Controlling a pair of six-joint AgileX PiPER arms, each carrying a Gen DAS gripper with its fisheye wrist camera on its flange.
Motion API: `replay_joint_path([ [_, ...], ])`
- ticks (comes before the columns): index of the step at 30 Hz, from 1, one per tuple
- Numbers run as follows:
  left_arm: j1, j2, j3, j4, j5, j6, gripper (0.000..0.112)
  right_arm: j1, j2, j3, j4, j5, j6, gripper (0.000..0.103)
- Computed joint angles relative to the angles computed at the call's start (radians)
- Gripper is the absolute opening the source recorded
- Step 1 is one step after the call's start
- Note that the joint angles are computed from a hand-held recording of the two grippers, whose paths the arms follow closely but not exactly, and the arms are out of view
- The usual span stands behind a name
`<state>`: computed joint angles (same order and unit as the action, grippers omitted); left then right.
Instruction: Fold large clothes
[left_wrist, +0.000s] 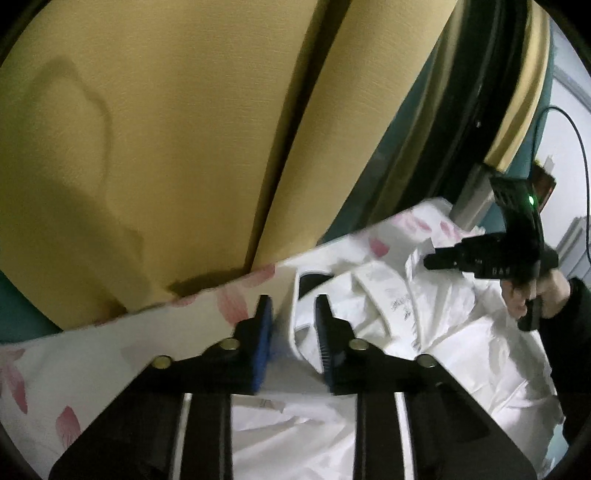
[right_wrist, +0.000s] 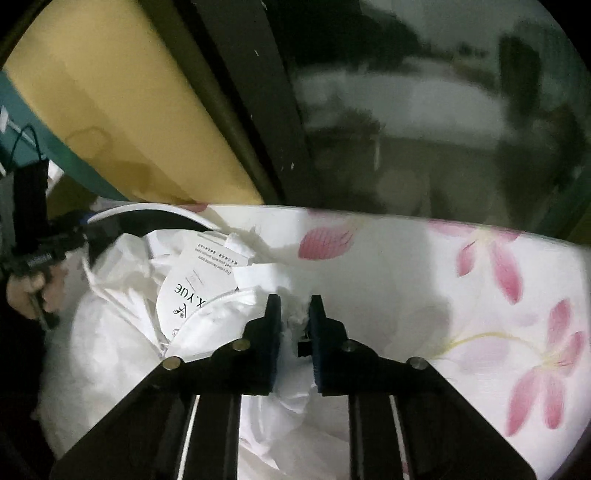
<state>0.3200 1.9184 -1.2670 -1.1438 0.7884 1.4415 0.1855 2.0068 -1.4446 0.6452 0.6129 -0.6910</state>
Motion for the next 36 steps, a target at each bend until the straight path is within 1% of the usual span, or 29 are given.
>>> replay_joint_path([
  [3, 0.01, -0.048, 0.044, -0.098, 0.0, 0.101, 0.009, 0.041, -0.115, 0.111, -0.032, -0.164, -0.03, 0.008],
  [4, 0.018, -0.072, 0.071, -0.157, 0.014, 0.166, 0.008, 0.056, -0.159, 0.157, -0.03, -0.224, -0.055, 0.006],
  [5, 0.021, -0.094, 0.097, -0.2, 0.02, 0.219, 0.008, 0.078, -0.213, 0.211, -0.04, -0.3, -0.08, 0.005],
  [6, 0.022, -0.125, 0.132, -0.248, 0.018, 0.284, 0.006, 0.093, -0.242, 0.245, -0.052, -0.339, -0.088, 0.005],
  [9, 0.022, -0.168, 0.192, -0.275, 0.016, 0.374, 0.005, 0.133, -0.317, 0.335, -0.168, -0.408, -0.023, 0.005],
  [11, 0.021, -0.184, 0.237, -0.254, -0.01, 0.411, 0.005, 0.148, -0.342, 0.396, -0.199, -0.429, -0.016, 0.005],
  [12, 0.024, -0.183, 0.253, -0.235, -0.016, 0.418, 0.005, 0.15, -0.34, 0.416, -0.177, -0.436, -0.042, 0.005],
  [16, 0.04, -0.165, 0.301, -0.126, -0.039, 0.412, 0.005, 0.107, -0.35, 0.503, 0.014, -0.405, -0.242, 0.005],
  [18, 0.049, -0.159, 0.317, -0.089, -0.051, 0.412, 0.005, 0.086, -0.34, 0.524, 0.066, -0.369, -0.287, 0.005],
  [20, 0.064, -0.148, 0.32, -0.042, -0.044, 0.397, 0.006, 0.066, -0.331, 0.539, 0.089, -0.33, -0.313, 0.006],
  [22, 0.071, -0.145, 0.319, 0.006, -0.062, 0.368, 0.006, 0.034, -0.339, 0.551, 0.098, -0.272, -0.338, 0.006],
  [23, 0.075, -0.145, 0.316, 0.021, -0.067, 0.357, 0.006, 0.029, -0.337, 0.549, 0.064, -0.254, -0.309, 0.006],
  [24, 0.09, -0.144, 0.312, 0.037, -0.058, 0.349, 0.006, 0.032, -0.341, 0.551, 0.019, -0.245, -0.266, 0.006],
  [25, 0.109, -0.138, 0.297, 0.068, -0.035, 0.318, 0.006, 0.017, -0.342, 0.546, 0.009, -0.22, -0.263, 0.007],
  [26, 0.121, -0.139, 0.284, 0.094, -0.017, 0.285, 0.006, 0.002, -0.348, 0.543, 0.018, -0.19, -0.27, 0.011],
  [27, 0.134, -0.148, 0.276, 0.112, -0.002, 0.263, 0.006, -0.029, -0.358, 0.536, 0.059, -0.142, -0.307, 0.015],
  [28, 0.145, -0.157, 0.271, 0.114, 0.01, 0.254, 0.006, -0.061, -0.368, 0.525, 0.102, -0.095, -0.347, 0.027],
  [29, 0.158, -0.163, 0.262, 0.112, 0.029, 0.245, 0.006, -0.074, -0.375, 0.517, 0.129, -0.068, -0.366, 0.049],
  [30, 0.167, -0.17, 0.257, 0.107, 0.046, 0.237, 0.011, -0.108, -0.383, 0.5, 0.166, -0.021, -0.4, 0.059],
  [31, 0.185, -0.169, 0.236, 0.098, 0.089, 0.225, 0.013, -0.139, -0.392, 0.484, 0.203, 0.014, -0.432, 0.07],
  [33, 0.205, -0.155, 0.191, 0.071, 0.16, 0.198, 0.031, -0.171, -0.402, 0.468, 0.285, 0.054, -0.494, 0.07],
  [35, 0.216, -0.139, 0.152, 0.043, 0.205, 0.167, 0.034, -0.207, -0.35, 0.39, 0.349, 0.117, -0.5, 0.07],
  [36, 0.22, -0.129, 0.13, 0.027, 0.229, 0.149, 0.034, -0.203, -0.328, 0.369, 0.377, 0.119, -0.491, 0.07],
])
